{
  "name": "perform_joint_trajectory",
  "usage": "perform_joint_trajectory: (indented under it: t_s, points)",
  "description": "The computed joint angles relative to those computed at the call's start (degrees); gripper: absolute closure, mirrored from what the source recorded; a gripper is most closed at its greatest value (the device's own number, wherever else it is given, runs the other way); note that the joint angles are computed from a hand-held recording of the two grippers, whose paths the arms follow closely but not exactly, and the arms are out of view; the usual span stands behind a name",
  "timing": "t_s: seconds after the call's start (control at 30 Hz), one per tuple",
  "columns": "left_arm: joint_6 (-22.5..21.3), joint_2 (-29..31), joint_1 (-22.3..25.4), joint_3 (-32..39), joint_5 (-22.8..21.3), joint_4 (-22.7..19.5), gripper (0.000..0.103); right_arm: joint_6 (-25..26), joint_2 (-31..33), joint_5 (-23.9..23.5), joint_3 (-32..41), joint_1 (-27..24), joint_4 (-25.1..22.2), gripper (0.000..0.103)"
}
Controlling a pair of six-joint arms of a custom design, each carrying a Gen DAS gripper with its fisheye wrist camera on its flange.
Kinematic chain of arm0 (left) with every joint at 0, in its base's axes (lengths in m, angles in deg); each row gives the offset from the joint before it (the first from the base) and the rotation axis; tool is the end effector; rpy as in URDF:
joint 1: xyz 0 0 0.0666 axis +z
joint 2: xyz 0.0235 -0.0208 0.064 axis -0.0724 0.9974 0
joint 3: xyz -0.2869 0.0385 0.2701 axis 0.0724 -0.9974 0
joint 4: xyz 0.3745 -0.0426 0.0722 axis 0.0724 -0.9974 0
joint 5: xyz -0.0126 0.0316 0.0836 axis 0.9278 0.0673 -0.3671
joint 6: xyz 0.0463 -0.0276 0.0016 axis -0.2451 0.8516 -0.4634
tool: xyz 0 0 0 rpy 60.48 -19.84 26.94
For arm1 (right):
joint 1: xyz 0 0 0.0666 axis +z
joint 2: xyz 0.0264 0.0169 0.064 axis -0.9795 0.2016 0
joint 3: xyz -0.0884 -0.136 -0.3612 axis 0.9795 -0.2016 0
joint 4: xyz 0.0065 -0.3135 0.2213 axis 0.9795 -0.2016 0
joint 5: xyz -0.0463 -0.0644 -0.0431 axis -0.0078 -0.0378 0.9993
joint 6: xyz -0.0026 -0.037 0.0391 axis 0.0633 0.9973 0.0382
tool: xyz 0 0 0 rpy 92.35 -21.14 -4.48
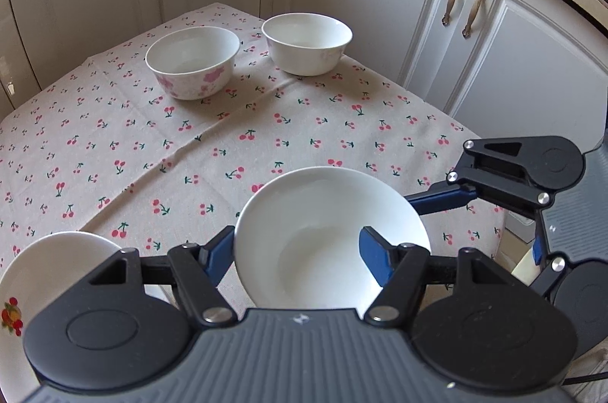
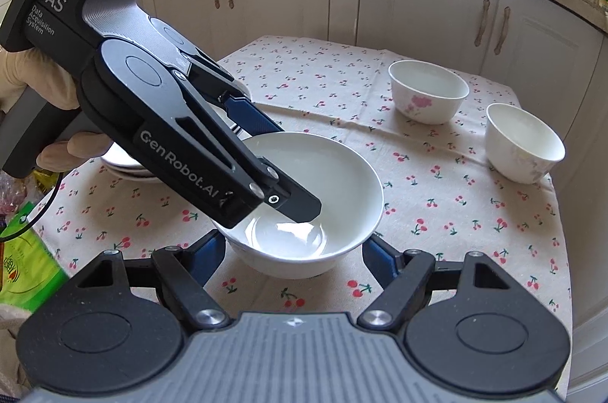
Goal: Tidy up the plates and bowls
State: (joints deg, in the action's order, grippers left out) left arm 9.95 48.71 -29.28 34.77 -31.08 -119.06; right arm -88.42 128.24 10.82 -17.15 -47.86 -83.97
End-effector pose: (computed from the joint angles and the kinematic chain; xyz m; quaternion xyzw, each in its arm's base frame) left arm 0.4087 -0.2113 0.4076 0.5348 0.7801 -0.2211 0.2376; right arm 0.2491 0.1329 0.3852 -0.0305 0.9198 0.0136 0.3909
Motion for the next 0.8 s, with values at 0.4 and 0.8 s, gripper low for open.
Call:
perform_joint_trajectory:
  t_s: [0.4, 0.8]
  points:
    - [-0.7, -0.4, 0.5, -0.8, 0.1, -0.8, 0.034, 0.2, 0.5, -1.0, 0.0, 0.3, -0.4, 0.020]
    - [-0.8, -0.4, 1.1, -0.9, 1.7, -1.0, 0.027, 0.6, 0.7, -1.0, 0.1, 0.5, -0.5, 0.020]
